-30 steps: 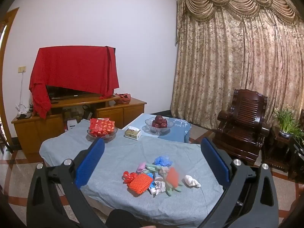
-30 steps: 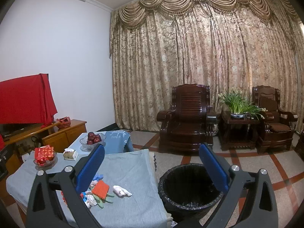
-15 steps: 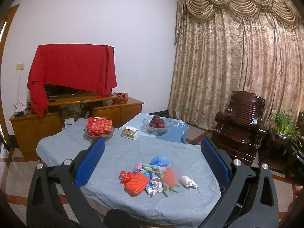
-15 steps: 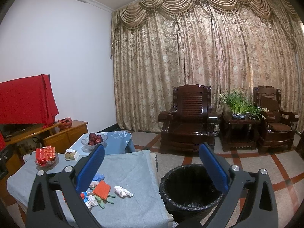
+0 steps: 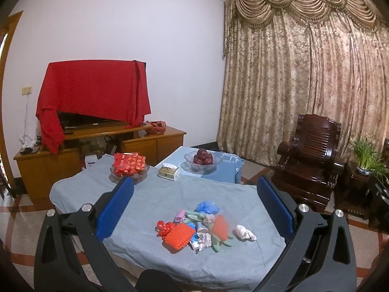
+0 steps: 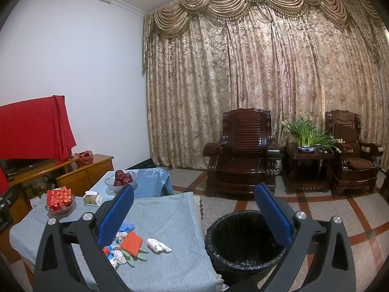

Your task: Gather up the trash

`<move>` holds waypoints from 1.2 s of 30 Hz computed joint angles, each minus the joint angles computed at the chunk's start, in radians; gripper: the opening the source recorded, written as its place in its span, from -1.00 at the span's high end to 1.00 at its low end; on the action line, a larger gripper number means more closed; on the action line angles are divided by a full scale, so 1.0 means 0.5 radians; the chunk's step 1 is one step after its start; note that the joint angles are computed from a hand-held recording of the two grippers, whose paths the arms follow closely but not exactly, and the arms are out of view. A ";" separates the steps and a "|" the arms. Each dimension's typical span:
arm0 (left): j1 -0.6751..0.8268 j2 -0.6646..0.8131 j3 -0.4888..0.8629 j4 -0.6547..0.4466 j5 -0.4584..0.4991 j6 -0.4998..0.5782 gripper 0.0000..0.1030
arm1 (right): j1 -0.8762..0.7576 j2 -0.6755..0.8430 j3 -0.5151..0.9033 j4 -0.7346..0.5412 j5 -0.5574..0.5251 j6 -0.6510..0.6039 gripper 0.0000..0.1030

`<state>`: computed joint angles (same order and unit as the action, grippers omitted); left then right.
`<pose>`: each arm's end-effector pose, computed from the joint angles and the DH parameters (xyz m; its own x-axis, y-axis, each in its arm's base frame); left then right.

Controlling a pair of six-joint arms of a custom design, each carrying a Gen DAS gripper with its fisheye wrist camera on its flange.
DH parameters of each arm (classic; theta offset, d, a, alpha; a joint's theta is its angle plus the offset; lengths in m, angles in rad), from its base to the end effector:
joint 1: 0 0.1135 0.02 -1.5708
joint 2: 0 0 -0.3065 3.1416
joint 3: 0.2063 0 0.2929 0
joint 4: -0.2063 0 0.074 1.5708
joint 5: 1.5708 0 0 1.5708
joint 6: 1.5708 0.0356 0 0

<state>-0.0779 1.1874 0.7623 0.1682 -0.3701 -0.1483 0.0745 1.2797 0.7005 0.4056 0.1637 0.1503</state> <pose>0.2950 -0.0101 0.3069 -0.2097 -0.1218 -0.9701 -0.3106 0.9491 -0.0520 0.3119 0.0175 0.2815 -0.1573 0.1364 -0.9781 0.1115 0.9865 0.1197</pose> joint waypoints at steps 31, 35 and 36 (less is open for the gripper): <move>-0.026 -0.013 0.001 -0.008 -0.032 -0.014 -0.91 | 0.022 0.038 0.034 0.002 0.024 0.004 -0.89; -0.032 -0.014 0.000 -0.006 -0.040 -0.017 -0.91 | 0.029 0.030 0.048 -0.018 0.028 0.004 -0.89; -0.034 -0.011 0.002 -0.010 -0.045 -0.017 -0.91 | 0.031 0.032 0.046 -0.015 0.031 0.003 -0.89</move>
<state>-0.0949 1.1820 0.7633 0.1632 -0.3924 -0.1569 0.0897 1.2958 0.7237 0.3982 0.1792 0.1518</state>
